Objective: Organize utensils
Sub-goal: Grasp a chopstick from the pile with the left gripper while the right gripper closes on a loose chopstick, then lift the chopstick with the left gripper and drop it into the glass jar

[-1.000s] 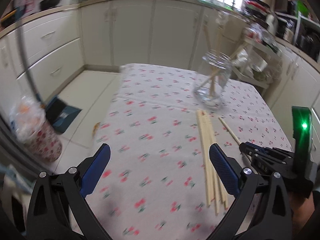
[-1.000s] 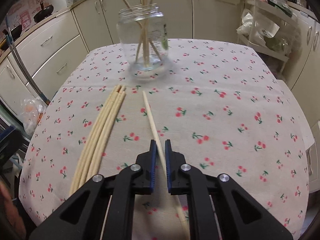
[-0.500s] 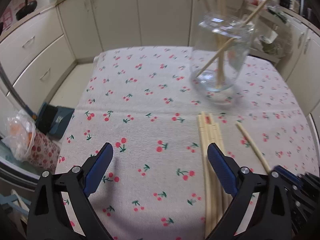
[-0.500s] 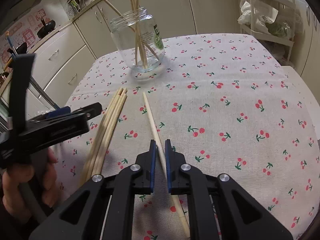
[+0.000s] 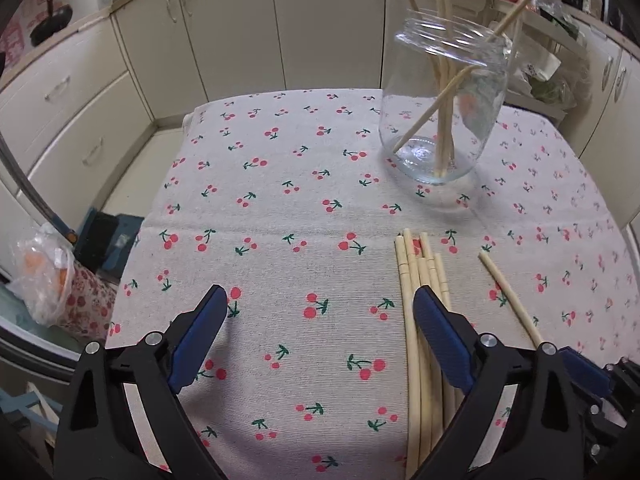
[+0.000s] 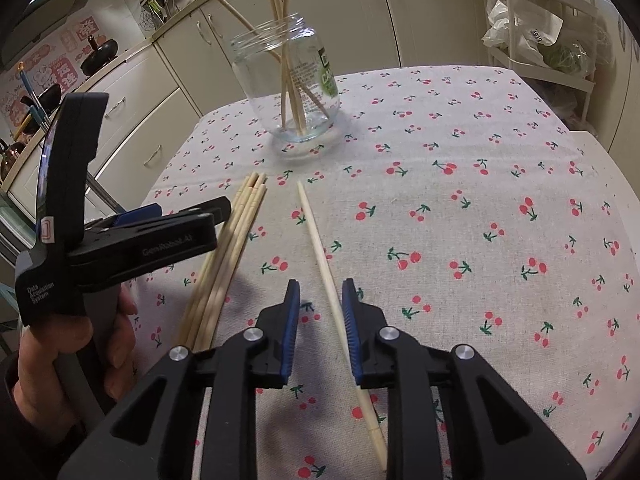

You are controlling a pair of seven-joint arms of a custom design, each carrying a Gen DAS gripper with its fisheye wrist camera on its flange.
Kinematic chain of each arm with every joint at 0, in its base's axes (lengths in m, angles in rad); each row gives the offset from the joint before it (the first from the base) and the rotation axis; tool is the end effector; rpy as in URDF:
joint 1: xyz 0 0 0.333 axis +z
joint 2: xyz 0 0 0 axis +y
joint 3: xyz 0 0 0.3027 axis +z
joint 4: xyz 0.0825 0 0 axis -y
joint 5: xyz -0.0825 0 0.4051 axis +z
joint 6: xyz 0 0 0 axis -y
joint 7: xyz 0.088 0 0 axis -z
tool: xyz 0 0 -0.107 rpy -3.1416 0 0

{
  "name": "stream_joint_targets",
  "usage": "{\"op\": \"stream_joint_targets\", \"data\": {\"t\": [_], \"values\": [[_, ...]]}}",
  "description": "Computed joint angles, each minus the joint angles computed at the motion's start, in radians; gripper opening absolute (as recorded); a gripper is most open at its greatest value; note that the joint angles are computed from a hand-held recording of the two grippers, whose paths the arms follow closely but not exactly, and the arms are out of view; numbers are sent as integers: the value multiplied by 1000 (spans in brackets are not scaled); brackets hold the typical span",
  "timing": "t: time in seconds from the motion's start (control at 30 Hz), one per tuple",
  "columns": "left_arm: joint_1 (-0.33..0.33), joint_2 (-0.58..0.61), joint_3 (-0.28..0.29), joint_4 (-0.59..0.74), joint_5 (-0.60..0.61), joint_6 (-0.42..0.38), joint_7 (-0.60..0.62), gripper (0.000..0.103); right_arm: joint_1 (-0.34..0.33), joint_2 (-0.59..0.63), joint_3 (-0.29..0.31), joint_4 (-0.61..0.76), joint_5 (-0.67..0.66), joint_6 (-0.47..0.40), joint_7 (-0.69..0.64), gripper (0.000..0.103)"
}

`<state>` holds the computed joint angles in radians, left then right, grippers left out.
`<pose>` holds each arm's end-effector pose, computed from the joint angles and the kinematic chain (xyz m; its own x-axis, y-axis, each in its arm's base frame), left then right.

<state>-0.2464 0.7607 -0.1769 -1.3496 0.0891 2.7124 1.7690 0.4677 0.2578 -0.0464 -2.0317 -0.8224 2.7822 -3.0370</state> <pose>0.7350 -0.2938 0.3262 -0.5487 -0.8331 -0.0695 -0.6618 0.4836 -0.5729 0.5655 0.2905 0.3364 -0.4141 -0.8604 -0.2970 -0.6768 0.5092 -0.5316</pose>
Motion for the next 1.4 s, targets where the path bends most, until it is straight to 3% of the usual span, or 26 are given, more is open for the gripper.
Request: {"op": "stream_joint_targets", "data": {"t": [0.2,0.37,0.5,0.57,0.63,0.7,0.83,0.9,0.97,1.03,1.17,1.4], "values": [[0,17,9,40,14,-38,3,84,-10,9,18,18,57,-24,-85,22],[15,86,-42,174,-38,-165,72,56,-36,62,40,103,177,-89,-302,22],[13,98,-58,203,-73,-197,110,36,-37,95,35,160,230,-157,-459,21],[9,90,-59,190,-77,-193,135,18,-28,103,31,180,236,-196,-518,16],[10,89,-69,192,-85,-212,173,7,-28,95,30,168,250,-188,-549,7],[15,95,-82,213,-108,-256,201,5,-25,76,20,134,254,-152,-524,6],[50,125,-116,290,-194,-362,251,5,-50,36,11,43,305,3,-454,6],[88,91,-149,241,-261,-323,301,5,-57,30,7,14,333,67,-436,6],[164,28,-226,138,-380,-230,407,5,-55,27,-1,-1,350,102,-428,6],[187,-12,-249,88,-450,-159,455,5,-41,27,-15,-2,346,107,-414,6],[281,-38,-381,49,-686,-29,628,5,-28,25,-29,-9,339,121,-392,6],[281,1,-489,130,-923,149,794,5,-17,27,-43,-12,325,135,-376,6]]}}
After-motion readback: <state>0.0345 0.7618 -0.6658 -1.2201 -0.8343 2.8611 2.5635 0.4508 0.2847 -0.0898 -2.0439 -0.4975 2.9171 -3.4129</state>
